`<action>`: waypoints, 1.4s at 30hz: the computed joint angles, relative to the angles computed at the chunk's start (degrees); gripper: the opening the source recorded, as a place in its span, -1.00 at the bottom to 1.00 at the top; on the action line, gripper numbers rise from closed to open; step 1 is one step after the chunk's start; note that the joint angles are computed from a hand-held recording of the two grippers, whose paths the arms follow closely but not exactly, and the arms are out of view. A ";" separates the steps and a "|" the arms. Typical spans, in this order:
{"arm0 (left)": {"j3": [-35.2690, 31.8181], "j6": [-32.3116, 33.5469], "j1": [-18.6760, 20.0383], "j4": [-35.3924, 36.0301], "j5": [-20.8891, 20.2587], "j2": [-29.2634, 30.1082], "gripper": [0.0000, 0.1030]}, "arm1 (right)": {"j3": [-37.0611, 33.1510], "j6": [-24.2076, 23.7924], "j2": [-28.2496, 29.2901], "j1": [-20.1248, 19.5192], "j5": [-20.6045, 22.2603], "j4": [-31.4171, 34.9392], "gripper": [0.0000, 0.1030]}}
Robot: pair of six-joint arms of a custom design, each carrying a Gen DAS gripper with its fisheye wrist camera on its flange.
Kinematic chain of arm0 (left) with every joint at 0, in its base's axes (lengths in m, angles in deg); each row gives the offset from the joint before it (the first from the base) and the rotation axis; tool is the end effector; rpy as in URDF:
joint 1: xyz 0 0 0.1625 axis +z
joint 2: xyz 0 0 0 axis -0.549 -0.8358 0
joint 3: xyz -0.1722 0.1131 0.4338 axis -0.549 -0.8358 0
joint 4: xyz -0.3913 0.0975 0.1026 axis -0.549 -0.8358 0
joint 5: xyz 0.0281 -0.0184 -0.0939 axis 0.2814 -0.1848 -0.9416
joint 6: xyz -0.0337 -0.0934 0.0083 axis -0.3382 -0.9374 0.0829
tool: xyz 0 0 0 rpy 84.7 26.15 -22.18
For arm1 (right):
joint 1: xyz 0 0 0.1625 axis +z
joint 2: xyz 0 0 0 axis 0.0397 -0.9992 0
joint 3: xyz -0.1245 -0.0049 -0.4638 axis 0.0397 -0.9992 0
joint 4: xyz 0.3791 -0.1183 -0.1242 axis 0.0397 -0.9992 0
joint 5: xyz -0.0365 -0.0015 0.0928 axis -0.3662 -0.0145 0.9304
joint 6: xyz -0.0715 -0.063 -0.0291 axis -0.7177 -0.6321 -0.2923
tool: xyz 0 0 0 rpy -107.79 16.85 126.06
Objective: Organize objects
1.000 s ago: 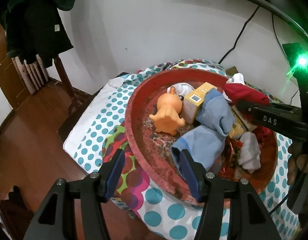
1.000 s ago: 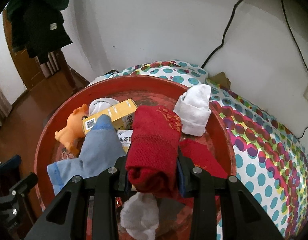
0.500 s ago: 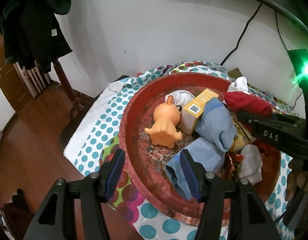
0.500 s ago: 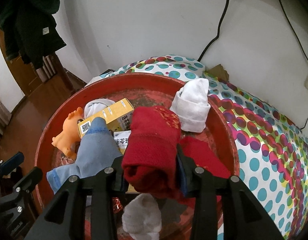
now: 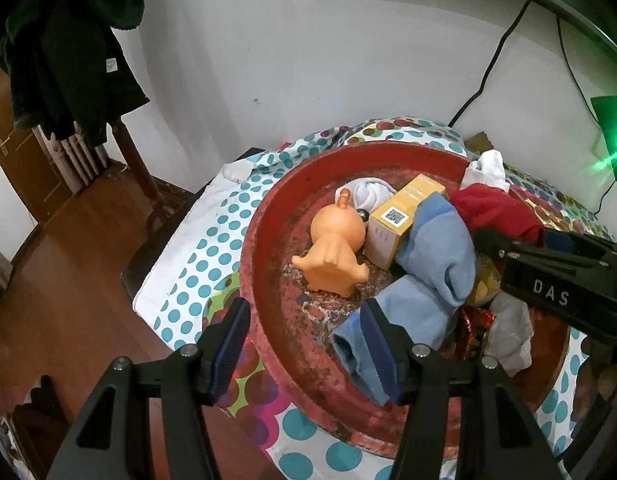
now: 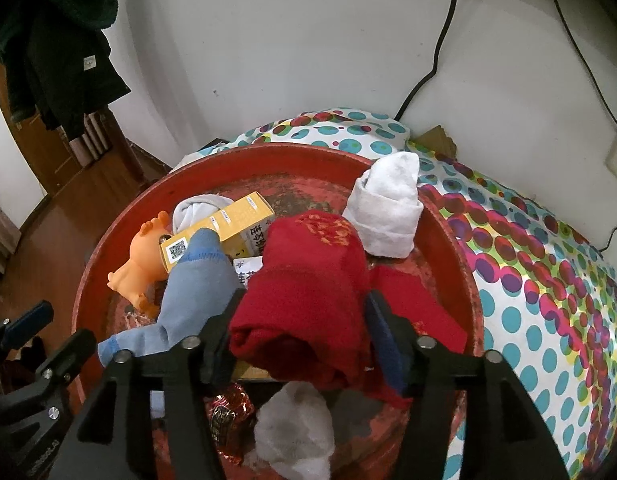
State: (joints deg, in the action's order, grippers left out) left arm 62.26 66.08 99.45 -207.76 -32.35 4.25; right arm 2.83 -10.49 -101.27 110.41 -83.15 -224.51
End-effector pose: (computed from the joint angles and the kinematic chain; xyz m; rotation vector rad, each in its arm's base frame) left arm -0.0606 -0.6361 0.2622 0.6376 2.2432 -0.6802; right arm 0.3381 -0.6493 0.0166 0.3084 -2.3051 0.7839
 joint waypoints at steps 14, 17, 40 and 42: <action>-0.65 -0.53 0.44 1.30 0.68 0.17 0.14 | 0.98 0.51 -0.29 0.91 -2.99 -0.59 0.55; -0.72 -0.06 0.41 1.14 1.11 0.25 0.14 | 1.53 -0.14 -0.50 1.30 -3.25 -2.19 0.64; -1.31 0.42 -1.05 1.04 2.54 1.18 0.14 | 7.26 8.12 -5.54 3.29 -8.17 5.44 1.00; -1.63 0.31 -1.29 1.68 2.16 1.34 0.14 | 7.72 8.91 -5.84 3.44 -8.69 6.29 1.00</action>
